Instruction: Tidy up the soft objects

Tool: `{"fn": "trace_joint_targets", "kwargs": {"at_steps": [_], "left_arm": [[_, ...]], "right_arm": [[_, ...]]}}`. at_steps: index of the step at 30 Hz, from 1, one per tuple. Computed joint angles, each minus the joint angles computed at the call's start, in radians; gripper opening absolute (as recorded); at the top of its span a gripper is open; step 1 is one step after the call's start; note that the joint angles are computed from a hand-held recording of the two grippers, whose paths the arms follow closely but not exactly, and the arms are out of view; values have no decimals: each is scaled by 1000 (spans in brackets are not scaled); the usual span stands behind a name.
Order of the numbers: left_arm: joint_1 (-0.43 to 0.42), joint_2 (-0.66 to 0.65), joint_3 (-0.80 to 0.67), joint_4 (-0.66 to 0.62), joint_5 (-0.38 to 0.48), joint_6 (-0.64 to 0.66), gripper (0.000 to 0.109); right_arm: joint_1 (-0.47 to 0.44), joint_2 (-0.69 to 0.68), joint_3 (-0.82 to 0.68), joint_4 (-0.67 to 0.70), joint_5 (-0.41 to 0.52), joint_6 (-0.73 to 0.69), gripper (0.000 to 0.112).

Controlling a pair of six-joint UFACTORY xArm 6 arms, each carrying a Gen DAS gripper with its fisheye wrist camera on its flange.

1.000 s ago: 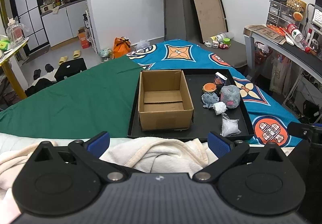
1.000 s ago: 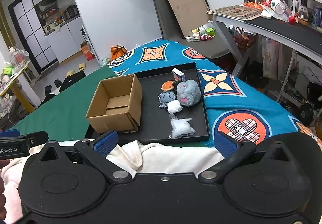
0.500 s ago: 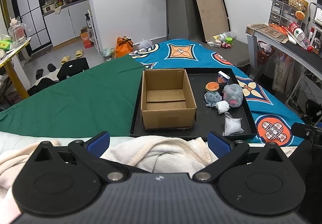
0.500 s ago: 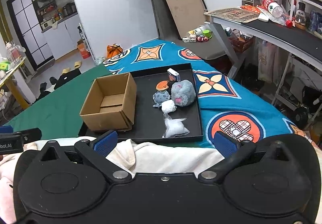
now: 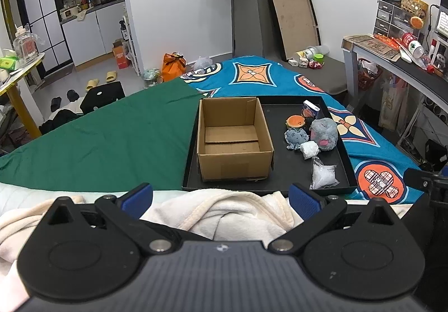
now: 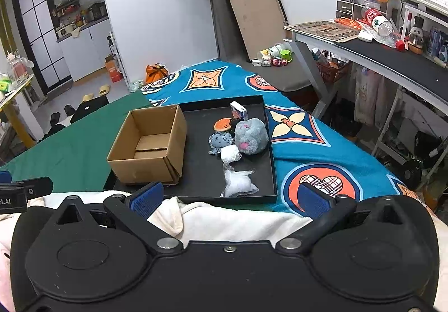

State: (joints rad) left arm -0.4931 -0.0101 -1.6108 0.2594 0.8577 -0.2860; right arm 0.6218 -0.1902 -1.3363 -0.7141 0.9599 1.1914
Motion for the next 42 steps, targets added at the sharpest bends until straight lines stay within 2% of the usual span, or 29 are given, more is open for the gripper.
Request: {"fn": "trace_joint_targets", "kwargs": {"at_steps": [30, 42], "left_arm": [[-1, -18, 33, 13, -17, -10, 103], [19, 47, -17, -26, -15, 6, 103]], "right_arm": [[11, 18, -6, 28, 2, -27, 103], [-26, 60, -36, 69, -17, -72, 103]]}}
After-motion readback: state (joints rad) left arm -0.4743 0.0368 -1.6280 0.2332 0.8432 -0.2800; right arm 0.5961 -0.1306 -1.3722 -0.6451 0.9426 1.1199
